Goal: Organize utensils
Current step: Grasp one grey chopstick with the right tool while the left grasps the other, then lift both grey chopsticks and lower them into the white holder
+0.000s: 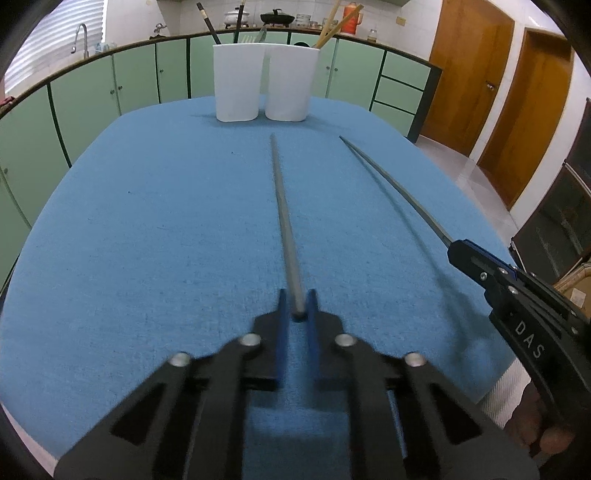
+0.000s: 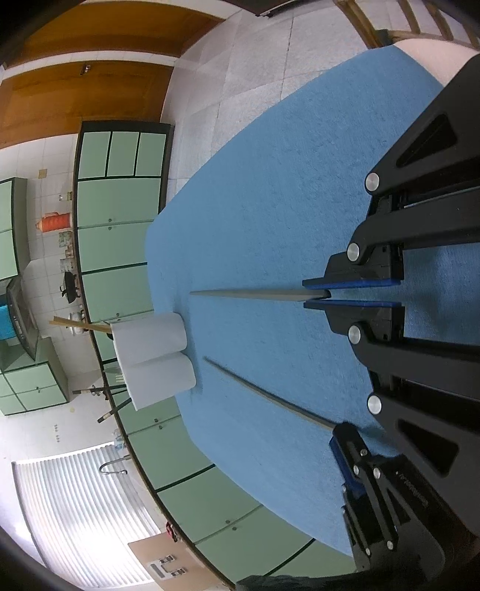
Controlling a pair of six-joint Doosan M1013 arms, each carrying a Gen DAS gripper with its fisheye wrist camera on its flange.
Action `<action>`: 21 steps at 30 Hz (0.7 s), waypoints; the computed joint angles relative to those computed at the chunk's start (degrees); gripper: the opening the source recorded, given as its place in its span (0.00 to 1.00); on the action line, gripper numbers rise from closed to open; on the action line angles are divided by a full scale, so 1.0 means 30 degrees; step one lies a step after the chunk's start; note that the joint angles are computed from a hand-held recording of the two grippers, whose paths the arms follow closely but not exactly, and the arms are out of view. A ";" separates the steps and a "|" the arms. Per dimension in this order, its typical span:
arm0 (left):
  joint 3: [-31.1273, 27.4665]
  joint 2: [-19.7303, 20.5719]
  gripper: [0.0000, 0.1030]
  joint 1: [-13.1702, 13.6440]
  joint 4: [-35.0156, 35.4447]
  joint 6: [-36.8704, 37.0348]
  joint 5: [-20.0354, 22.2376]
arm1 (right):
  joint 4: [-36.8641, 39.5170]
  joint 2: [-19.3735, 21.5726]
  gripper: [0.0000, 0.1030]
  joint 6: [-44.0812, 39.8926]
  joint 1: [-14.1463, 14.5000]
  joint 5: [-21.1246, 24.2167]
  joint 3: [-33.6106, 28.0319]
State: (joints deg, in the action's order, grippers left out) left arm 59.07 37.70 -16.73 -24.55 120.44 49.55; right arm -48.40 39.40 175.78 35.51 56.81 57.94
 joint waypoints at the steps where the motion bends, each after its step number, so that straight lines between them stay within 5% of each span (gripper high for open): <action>1: 0.0004 0.0000 0.07 0.0000 -0.0026 0.0031 -0.0017 | -0.0030 -0.0023 0.05 0.0028 -0.0008 -0.0013 0.0026; 21: -0.0313 -0.1109 0.06 0.0527 -0.2346 0.2278 -0.3327 | -0.2672 -0.0971 0.05 -0.1411 0.0056 0.0460 -0.0541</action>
State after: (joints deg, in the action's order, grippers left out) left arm 58.13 34.37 -15.15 -31.59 127.27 39.56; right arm -56.42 36.48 171.54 35.68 58.19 56.31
